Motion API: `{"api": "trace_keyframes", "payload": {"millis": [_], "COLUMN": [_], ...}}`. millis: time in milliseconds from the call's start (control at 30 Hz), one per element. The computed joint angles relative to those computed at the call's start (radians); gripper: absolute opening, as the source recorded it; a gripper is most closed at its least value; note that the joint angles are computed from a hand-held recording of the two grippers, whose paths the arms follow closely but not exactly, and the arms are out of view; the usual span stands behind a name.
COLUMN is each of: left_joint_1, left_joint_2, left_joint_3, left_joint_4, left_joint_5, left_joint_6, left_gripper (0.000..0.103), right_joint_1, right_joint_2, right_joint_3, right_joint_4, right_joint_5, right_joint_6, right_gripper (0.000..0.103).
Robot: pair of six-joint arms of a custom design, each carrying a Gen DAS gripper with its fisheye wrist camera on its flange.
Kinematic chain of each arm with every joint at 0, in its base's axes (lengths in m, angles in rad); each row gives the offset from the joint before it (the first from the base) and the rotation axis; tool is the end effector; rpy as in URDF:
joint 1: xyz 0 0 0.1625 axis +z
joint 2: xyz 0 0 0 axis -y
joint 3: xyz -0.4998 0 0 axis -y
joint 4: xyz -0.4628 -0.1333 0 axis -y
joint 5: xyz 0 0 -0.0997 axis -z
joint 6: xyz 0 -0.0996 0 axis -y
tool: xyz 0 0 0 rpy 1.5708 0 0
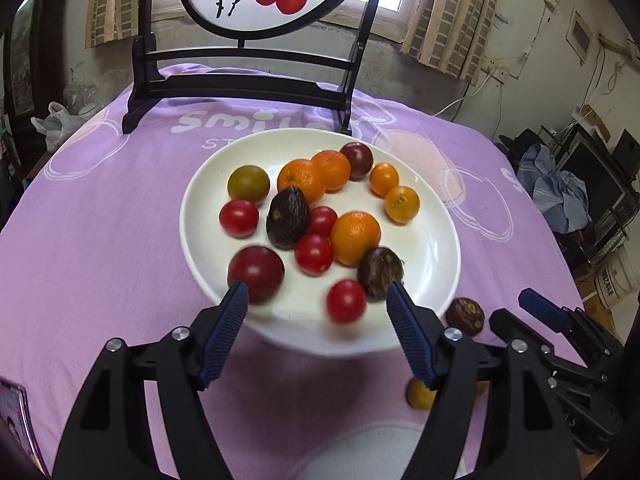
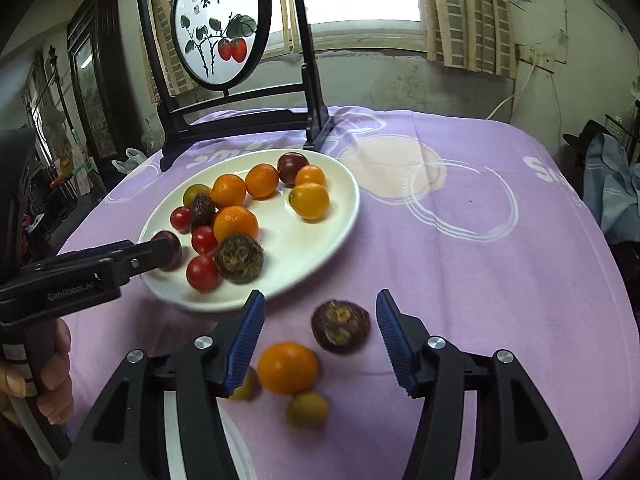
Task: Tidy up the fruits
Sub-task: 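Move both tomatoes over the plate and release them, then grasp a small yellow fruit with the right gripper while the left gripper grasps another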
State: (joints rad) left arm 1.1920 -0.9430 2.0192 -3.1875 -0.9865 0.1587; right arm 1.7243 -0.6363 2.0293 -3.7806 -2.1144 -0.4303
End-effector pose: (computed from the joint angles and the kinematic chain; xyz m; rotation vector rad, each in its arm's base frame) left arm -0.0623 -0.6656 0.1397 0.4659 2.4809 -0.7758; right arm 0.1747 -0.5945 0.0183 0.4049 -2.3326 0.9170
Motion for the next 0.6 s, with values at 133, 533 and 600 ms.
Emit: {"api": "trace_keyframes", "payload": {"millis": [133, 533, 600], "left_joint_1": [-0.012, -0.042, -0.040], "left_joint_2": [-0.020, -0.033, -0.030], "left_joint_3": [0.055, 0.161, 0.164], "left_joint_4": [-0.010, -0.010, 0.003], "left_joint_5": [0.021, 0.099, 0.100], "left_joint_6": [-0.004, -0.002, -0.008], "left_gripper": [0.075, 0.080, 0.080], "right_joint_1": [-0.007, 0.005, 0.004], "right_joint_2": [-0.021, 0.023, 0.035], "right_joint_3": [0.046, 0.060, 0.053], "right_joint_4": [-0.018, 0.018, 0.021], "right_joint_5": [0.000, -0.062, -0.064], "right_joint_6": [0.005, -0.080, -0.085], "right_gripper": [0.059, 0.058, 0.052]}}
